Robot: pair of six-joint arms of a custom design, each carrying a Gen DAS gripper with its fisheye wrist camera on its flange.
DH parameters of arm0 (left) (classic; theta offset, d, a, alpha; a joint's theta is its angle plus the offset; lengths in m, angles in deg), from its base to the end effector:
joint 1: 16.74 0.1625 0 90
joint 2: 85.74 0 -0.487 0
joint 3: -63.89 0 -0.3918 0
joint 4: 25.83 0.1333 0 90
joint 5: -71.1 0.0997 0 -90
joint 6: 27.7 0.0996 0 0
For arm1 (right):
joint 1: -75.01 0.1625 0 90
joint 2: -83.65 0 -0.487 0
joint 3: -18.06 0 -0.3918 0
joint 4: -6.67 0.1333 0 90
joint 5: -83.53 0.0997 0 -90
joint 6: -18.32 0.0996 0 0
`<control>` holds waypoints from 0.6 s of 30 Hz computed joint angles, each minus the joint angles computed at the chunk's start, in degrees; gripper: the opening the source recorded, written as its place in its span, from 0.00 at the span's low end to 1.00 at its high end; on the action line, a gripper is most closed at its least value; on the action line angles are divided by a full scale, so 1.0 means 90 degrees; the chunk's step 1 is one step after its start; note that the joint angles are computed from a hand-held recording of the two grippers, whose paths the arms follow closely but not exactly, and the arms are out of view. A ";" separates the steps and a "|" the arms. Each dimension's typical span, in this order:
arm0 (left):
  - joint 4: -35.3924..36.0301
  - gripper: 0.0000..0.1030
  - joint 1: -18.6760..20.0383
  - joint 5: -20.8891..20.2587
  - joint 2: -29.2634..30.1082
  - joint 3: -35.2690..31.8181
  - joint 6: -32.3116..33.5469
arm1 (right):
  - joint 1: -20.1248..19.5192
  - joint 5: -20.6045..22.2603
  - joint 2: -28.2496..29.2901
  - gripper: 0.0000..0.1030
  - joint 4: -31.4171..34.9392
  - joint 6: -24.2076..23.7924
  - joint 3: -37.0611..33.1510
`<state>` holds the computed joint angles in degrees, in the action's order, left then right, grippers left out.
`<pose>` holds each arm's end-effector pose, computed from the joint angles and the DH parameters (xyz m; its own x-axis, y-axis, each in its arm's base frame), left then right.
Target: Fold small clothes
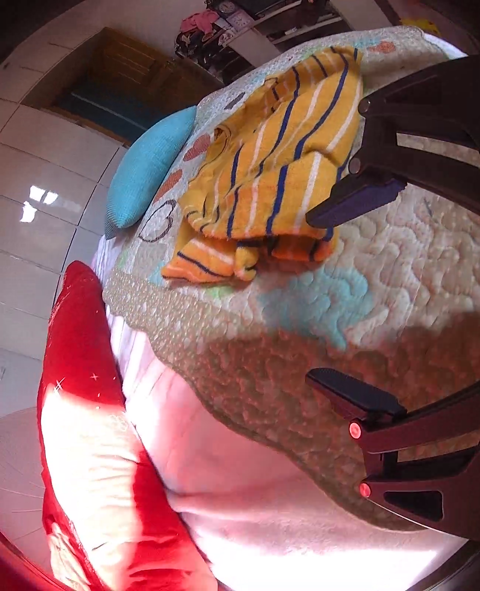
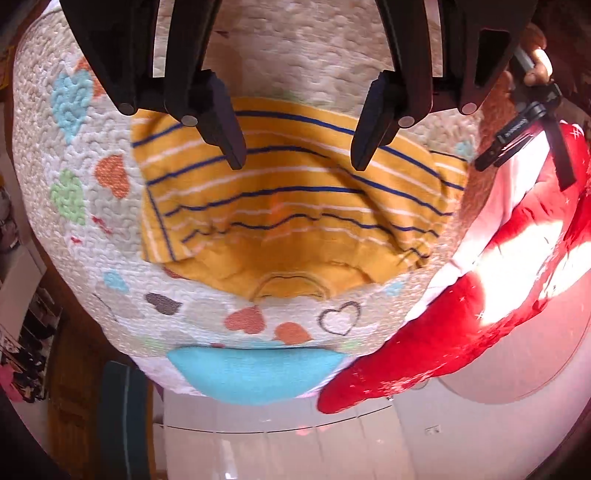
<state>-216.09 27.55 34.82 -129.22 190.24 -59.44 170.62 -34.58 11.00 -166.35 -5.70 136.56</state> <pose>-0.2193 -0.5123 0.0824 -0.8574 -0.1334 -0.4970 0.2728 0.7010 -0.6589 0.1398 -0.5396 0.3365 -0.7955 -0.1428 0.5889 -0.4398 0.8046 -0.3990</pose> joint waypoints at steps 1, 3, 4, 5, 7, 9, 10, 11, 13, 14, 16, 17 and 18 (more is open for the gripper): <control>-0.0168 0.75 0.0029 0.0184 0.0037 0.0029 0.0134 | 0.0113 0.0067 0.0208 0.62 0.0104 0.0056 -0.0086; -0.0635 0.75 0.0129 0.0326 0.0022 0.0195 0.0448 | 0.0327 0.0216 0.0657 0.62 0.0258 0.0125 -0.0247; -0.0775 0.76 0.0204 0.0298 -0.0043 0.0282 0.0497 | 0.0430 0.0277 0.0893 0.62 0.0318 0.0130 -0.0330; -0.0799 0.76 0.0286 0.0186 -0.0149 0.0360 0.0441 | 0.0542 0.0279 0.1151 0.62 0.0329 0.0092 -0.0409; -0.0710 0.76 0.0443 -0.0067 -0.0415 0.0465 0.0232 | 0.0752 0.0140 0.1651 0.62 0.0346 -0.0069 -0.0571; -0.0985 0.76 0.0517 -0.0082 -0.0574 0.0633 0.0227 | 0.0933 -0.0071 0.2106 0.62 0.0299 -0.0284 -0.0711; -0.1016 0.78 0.0550 -0.0067 -0.0660 0.0708 0.0174 | 0.1025 -0.0236 0.2324 0.62 0.0218 -0.0408 -0.0767; -0.0954 0.79 0.0597 -0.0090 -0.0755 0.0756 0.0069 | 0.1091 -0.0413 0.2522 0.62 0.0143 -0.0530 -0.0844; -0.0985 0.79 0.0737 -0.0243 -0.0920 0.0851 -0.0071 | 0.1226 -0.1044 0.2954 0.62 -0.0265 -0.0900 -0.0958; -0.1015 0.79 0.0794 -0.0299 -0.0979 0.0894 -0.0146 | 0.1283 -0.1530 0.3222 0.59 -0.0520 -0.1182 -0.1045; -0.0945 0.79 0.0858 -0.0329 -0.1086 0.0949 -0.0322 | 0.1286 -0.2247 0.3623 0.14 -0.0813 -0.1571 -0.1230; -0.0971 0.79 0.0863 -0.0343 -0.1110 0.0978 -0.0357 | 0.1240 -0.2429 0.3717 0.08 -0.0771 -0.1463 -0.1327; -0.1030 0.79 0.0872 -0.0366 -0.1126 0.0987 -0.0340 | 0.1176 -0.2346 0.3683 0.08 -0.0572 -0.1183 -0.1387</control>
<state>-225.36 35.40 31.53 -139.35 199.12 -62.50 181.21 -55.70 44.15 -171.49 -16.35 124.08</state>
